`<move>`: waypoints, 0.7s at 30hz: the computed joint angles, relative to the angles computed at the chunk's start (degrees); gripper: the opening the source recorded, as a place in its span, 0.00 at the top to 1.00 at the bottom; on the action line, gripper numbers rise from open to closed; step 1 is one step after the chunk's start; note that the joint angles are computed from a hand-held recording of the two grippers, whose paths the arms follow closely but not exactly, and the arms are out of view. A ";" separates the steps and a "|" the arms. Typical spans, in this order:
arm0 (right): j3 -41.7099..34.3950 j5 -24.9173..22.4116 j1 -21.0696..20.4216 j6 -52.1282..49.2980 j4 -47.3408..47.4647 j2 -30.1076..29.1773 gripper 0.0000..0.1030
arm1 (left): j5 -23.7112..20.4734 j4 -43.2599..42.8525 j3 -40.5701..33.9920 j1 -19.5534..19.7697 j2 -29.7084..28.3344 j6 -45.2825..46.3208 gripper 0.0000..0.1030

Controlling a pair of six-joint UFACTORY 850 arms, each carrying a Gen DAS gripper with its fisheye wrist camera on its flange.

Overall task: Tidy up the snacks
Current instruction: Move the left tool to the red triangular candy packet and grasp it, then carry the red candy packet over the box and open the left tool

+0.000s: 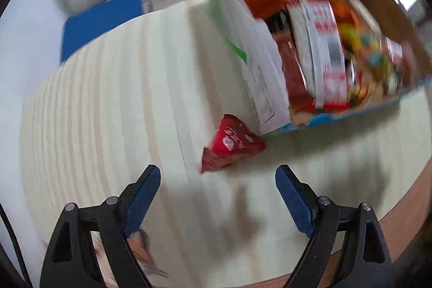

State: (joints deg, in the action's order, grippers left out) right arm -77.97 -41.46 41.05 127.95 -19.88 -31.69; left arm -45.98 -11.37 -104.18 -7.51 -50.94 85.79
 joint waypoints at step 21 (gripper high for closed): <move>-1.30 1.57 -1.59 -0.72 0.58 -1.04 0.05 | -1.12 6.46 -0.68 -2.48 -3.57 2.46 0.64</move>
